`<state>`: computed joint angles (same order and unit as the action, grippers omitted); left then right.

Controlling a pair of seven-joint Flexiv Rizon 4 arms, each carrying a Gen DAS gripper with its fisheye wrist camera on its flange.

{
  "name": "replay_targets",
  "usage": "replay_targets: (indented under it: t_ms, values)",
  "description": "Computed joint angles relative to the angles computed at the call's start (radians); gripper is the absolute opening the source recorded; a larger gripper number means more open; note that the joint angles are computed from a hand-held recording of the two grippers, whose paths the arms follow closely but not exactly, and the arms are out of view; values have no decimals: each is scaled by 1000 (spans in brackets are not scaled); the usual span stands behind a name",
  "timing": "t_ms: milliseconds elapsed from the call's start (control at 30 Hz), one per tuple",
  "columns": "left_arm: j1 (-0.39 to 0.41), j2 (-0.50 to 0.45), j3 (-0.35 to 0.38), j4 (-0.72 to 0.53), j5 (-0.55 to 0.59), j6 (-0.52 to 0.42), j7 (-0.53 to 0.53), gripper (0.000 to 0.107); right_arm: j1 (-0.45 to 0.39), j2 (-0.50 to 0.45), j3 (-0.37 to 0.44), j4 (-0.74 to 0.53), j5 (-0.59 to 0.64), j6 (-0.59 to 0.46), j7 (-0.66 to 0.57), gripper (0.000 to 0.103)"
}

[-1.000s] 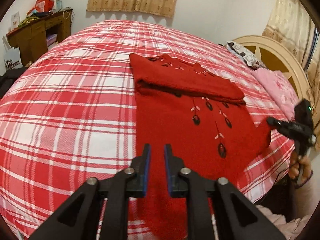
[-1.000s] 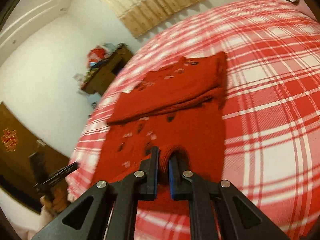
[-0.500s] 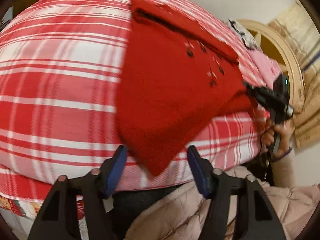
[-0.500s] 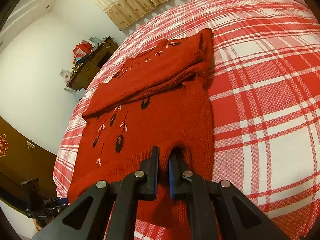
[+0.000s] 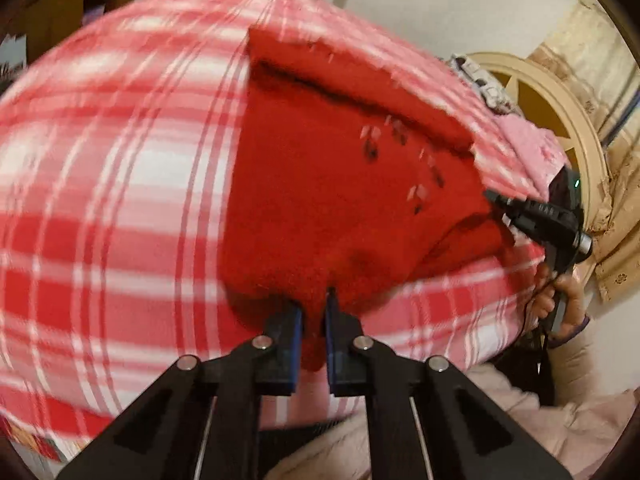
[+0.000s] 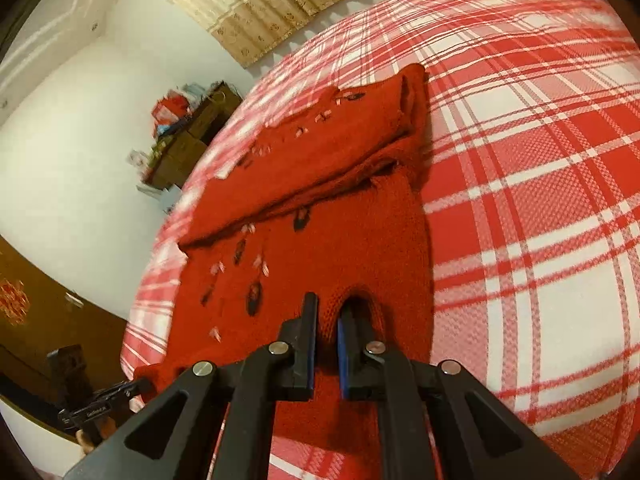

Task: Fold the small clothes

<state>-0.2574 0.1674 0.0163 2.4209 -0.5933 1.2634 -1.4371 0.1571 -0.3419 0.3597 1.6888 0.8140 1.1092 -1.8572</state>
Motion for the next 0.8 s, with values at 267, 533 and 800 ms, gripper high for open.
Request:
replay_targets:
  t_ms: [267, 533, 800]
  values:
    - [79, -204, -8, -214, -123, 39, 118, 10, 27, -62, -18, -38, -61, 36, 100, 8]
    - [192, -295, -47, -322, 19, -69, 62, 21, -10, -78, 20, -58, -91, 13, 119, 11]
    - [166, -190, -44, -194, -242, 97, 266, 80, -62, -59, 51, -78, 58, 30, 13, 50]
